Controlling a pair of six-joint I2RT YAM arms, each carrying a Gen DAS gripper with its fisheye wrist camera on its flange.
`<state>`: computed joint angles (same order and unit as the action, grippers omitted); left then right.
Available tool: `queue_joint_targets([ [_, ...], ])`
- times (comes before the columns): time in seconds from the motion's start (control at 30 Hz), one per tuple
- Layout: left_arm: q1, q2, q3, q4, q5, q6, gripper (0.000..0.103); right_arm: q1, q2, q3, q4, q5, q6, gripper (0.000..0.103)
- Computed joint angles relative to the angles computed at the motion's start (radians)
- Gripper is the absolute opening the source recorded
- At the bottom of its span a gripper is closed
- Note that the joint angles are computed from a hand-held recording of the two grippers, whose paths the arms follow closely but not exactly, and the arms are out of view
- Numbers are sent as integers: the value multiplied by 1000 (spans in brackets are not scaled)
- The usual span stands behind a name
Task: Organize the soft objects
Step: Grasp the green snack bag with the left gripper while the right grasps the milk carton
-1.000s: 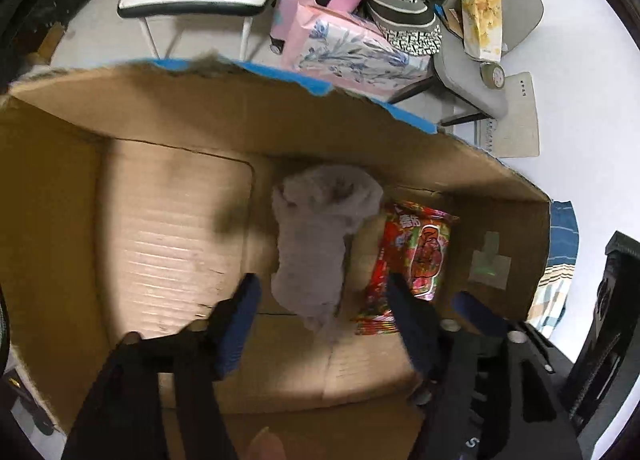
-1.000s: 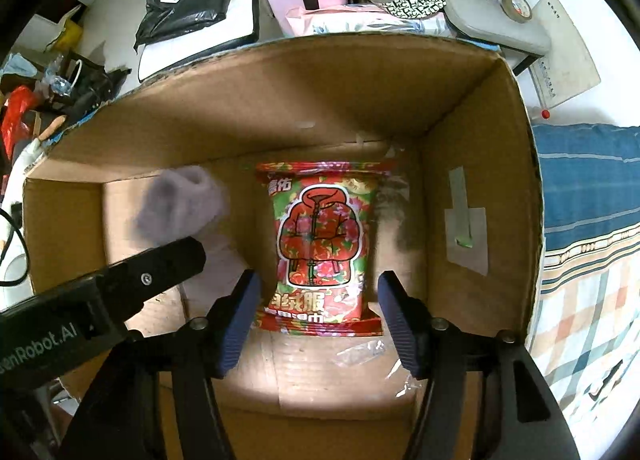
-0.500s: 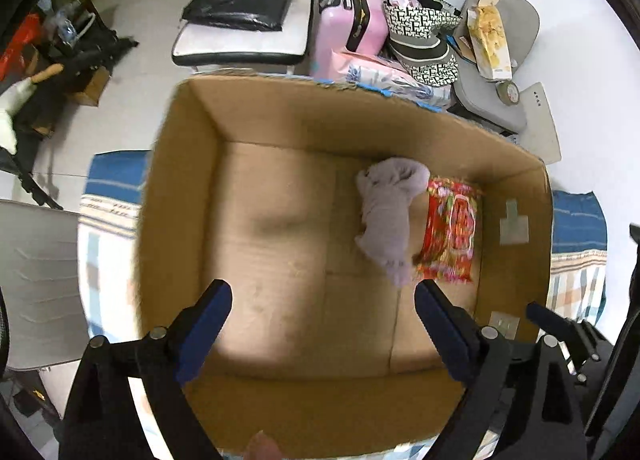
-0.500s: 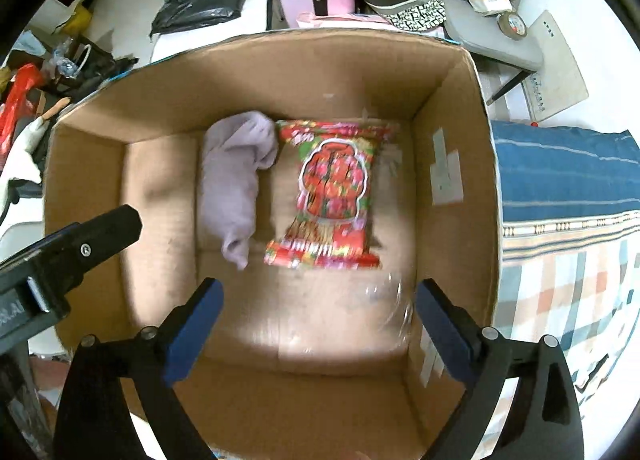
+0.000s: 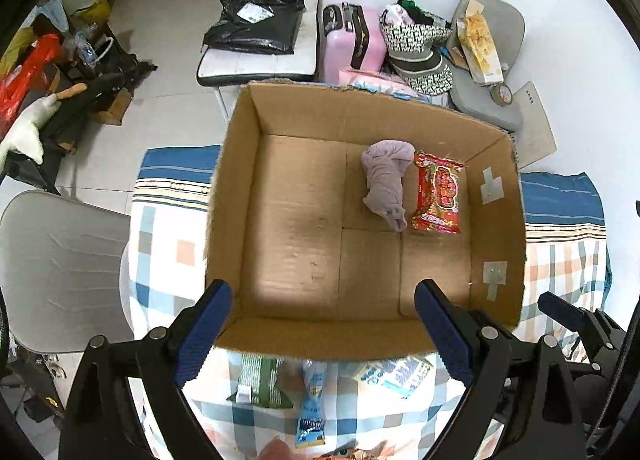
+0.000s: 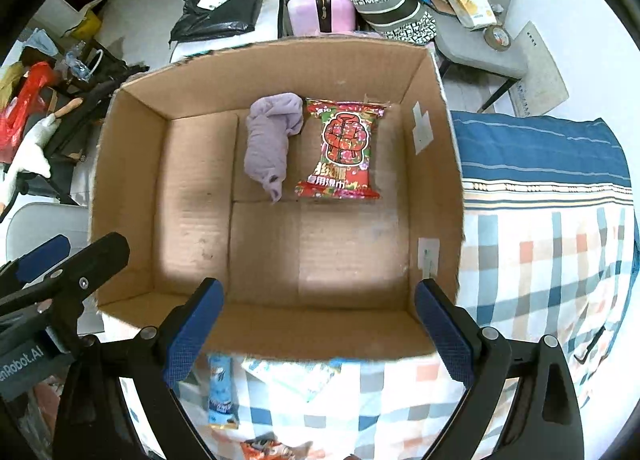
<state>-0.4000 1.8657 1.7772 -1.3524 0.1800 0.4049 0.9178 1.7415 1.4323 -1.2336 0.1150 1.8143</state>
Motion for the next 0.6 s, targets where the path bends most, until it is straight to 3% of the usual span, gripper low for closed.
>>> queue_joint_targets([
  [0.17,65,-85,-35,-38,15,54,94,77,30,138,-109,32,65,98],
  [0.3,161,-198,-177,10,-7,125,94,170,76,230,-141,39,124,98],
  [0.43,249,-283,-379,105,-65,205,94,242,137,246,-74,4,141,98],
  [0.6,330,-271,-580,223,-138,261,94,263,194,132,146,-61,68,98],
])
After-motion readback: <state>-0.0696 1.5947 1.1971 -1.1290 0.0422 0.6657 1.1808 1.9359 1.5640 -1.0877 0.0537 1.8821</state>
